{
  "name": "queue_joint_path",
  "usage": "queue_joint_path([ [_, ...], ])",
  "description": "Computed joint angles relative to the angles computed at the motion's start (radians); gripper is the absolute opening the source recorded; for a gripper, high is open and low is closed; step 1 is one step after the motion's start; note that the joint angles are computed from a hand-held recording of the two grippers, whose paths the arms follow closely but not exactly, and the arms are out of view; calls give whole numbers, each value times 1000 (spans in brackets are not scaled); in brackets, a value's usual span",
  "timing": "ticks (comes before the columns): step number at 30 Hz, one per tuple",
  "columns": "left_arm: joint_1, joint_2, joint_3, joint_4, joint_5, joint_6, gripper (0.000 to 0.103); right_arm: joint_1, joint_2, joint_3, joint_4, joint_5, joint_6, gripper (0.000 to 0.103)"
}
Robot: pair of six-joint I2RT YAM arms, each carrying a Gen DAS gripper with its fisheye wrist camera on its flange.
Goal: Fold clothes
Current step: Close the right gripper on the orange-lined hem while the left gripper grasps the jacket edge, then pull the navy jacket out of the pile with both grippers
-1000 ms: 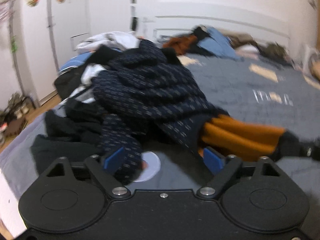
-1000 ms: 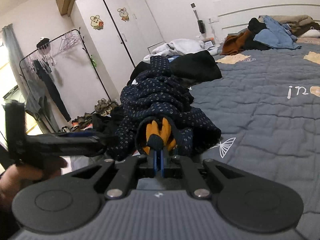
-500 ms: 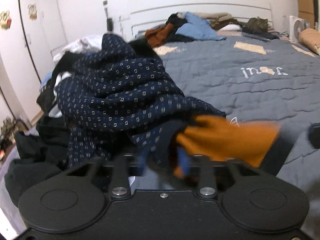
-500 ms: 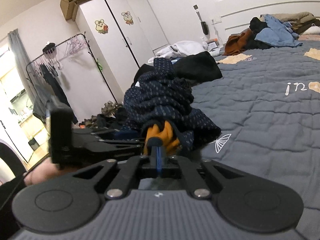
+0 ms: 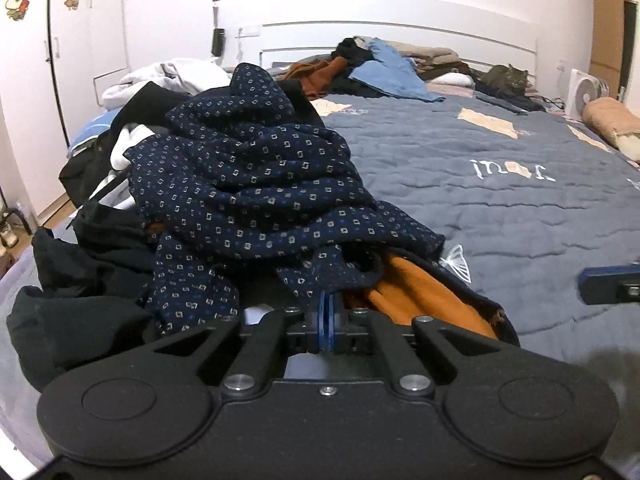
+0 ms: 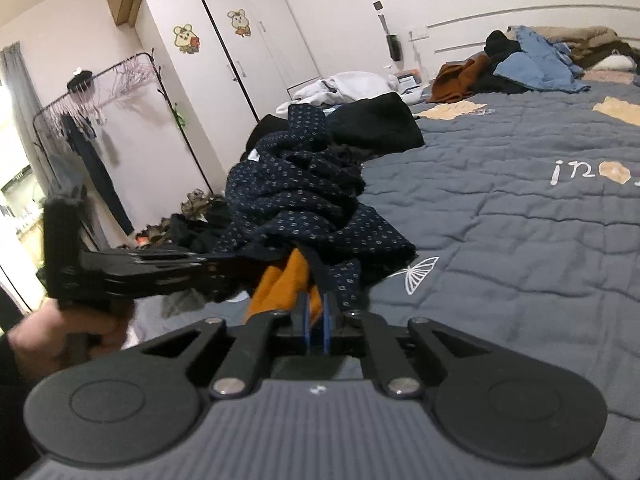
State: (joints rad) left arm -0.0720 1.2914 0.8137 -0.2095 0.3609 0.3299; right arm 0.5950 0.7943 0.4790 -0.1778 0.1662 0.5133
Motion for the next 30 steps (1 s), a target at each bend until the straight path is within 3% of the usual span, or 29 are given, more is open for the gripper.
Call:
queue_joint_path([
  [3, 12, -47, -21, -20, 13, 46, 0, -6, 66, 3, 36, -7, -18, 17],
  [8, 29, -32, -13, -31, 20, 68, 0, -8, 197, 25, 119, 6, -44, 44],
  [10, 38, -21, -13, -24, 38, 76, 0, -10, 245, 40, 149, 17, -59, 47],
  [16, -6, 46, -16, 27, 14, 64, 5, -50, 375, 90, 197, -8, -94, 49],
  [19, -36, 83, -22, 55, -13, 58, 22, -70, 419, 101, 215, -26, -100, 49],
  [21, -48, 96, -28, 73, -20, 55, 39, -81, 446, 106, 227, -45, -100, 49],
  [28, -70, 148, -26, 159, -89, 3, 40, -104, 531, 127, 260, -84, -112, 49],
  [30, -75, 174, -9, 151, -99, 0, 39, -107, 542, 128, 265, -95, -105, 43],
])
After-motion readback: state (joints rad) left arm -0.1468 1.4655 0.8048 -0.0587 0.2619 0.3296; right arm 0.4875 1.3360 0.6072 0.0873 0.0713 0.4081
